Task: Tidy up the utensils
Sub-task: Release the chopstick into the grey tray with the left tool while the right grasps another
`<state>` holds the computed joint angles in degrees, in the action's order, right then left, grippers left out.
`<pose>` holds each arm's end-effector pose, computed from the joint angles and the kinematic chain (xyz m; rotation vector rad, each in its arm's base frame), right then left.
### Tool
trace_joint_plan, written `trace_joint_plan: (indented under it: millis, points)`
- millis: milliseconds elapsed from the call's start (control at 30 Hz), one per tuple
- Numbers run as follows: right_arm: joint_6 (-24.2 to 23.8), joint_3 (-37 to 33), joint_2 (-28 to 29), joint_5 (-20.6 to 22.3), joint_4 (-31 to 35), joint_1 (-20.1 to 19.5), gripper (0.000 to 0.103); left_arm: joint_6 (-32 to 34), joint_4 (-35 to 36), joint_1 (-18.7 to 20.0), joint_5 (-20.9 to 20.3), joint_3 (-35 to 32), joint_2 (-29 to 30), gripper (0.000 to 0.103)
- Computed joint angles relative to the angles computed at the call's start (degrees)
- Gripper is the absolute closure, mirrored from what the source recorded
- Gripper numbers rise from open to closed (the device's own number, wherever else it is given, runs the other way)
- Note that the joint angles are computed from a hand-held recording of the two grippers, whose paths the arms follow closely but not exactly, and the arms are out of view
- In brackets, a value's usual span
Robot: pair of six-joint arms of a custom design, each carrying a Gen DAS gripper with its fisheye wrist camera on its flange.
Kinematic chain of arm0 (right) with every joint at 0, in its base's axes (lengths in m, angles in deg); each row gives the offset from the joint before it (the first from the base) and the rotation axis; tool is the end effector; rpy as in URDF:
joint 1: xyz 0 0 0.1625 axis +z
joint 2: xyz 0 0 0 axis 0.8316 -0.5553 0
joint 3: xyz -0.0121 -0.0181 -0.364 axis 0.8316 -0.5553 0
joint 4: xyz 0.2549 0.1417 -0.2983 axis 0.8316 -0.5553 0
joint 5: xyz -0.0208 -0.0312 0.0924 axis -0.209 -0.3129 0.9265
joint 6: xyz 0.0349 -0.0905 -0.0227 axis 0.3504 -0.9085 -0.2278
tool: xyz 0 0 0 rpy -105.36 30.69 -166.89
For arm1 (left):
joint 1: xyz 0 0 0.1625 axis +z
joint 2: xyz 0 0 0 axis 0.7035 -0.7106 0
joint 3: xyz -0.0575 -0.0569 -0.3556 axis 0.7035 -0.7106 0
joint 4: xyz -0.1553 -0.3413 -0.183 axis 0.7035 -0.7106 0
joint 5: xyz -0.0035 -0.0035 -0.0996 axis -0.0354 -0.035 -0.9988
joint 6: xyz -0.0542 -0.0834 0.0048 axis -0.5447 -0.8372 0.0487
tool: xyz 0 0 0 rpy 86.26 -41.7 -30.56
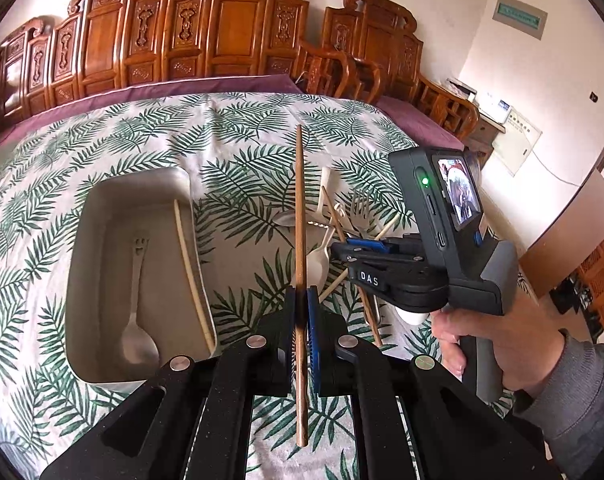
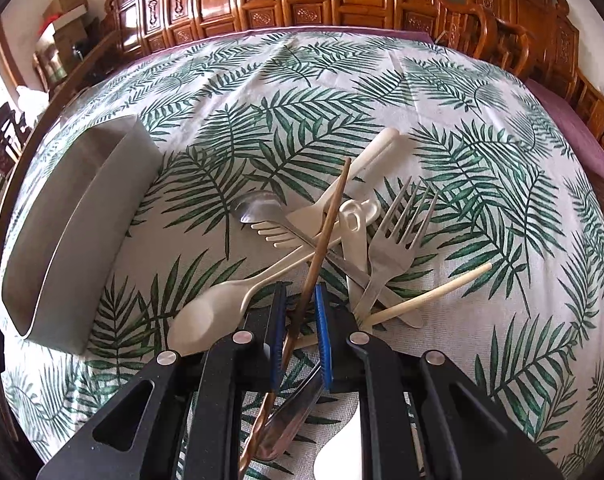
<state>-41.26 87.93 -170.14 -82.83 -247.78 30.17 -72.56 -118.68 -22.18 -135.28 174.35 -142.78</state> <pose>0.0563 -0.4372 0.2206 0.2823 -2.3937 0.6204 -0.3470 -0.3462 0.0711 0.8651 2.5643 -0.5931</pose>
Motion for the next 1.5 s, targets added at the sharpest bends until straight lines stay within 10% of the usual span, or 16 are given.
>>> trace_joint_plan:
  millis: [300,733,1500]
  points:
    - [-0.09,-0.98,1.99,-4.14,-0.97,1.69,0.097,-0.54,0.67,-0.07,0.96,0.9,-2.02,0.098]
    - [2.29,1.18,-5.4,0.34,2.17,6.49,0.097,-0.23,2.64,2.06,4.31,1.77,-6.9,0.098]
    - [5.5,-1.21,-1.37,2.66,2.97,16.19,0.097,1.84,4.27,10.22,8.44,0.01,-6.69,0.098]
